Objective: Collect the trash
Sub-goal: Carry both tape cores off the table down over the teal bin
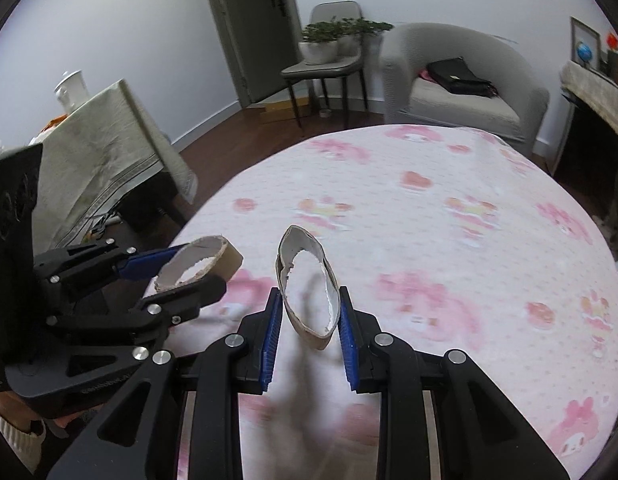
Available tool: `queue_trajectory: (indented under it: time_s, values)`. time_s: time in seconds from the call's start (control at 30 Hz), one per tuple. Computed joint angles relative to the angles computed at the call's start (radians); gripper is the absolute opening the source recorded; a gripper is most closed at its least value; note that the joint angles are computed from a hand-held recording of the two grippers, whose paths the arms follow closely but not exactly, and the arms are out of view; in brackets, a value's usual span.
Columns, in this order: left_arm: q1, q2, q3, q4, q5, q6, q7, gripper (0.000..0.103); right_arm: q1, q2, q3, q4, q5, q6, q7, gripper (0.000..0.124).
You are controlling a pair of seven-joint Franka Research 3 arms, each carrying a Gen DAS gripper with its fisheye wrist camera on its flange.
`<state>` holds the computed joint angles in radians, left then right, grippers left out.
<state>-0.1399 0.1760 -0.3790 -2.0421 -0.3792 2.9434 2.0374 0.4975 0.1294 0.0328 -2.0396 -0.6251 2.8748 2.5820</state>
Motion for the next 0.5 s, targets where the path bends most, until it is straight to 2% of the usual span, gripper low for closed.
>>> queue_trajectory:
  time_s: [0.13, 0.37, 0.5]
  values:
    - [0.037, -0.047, -0.002, -0.046, -0.093, 0.003, 0.067, 0.041, 0.023, 0.061, 0.007, 0.078, 0.027, -0.025, -0.036, 0.027]
    - [0.057, -0.072, 0.053, -0.066, -0.266, -0.007, 0.178, 0.041, 0.093, 0.199, -0.014, 0.255, 0.123, -0.073, -0.150, 0.027]
    - [0.061, -0.067, 0.090, -0.070, -0.271, -0.007, 0.173, 0.041, 0.134, 0.272, -0.030, 0.357, 0.177, -0.099, -0.220, 0.027]
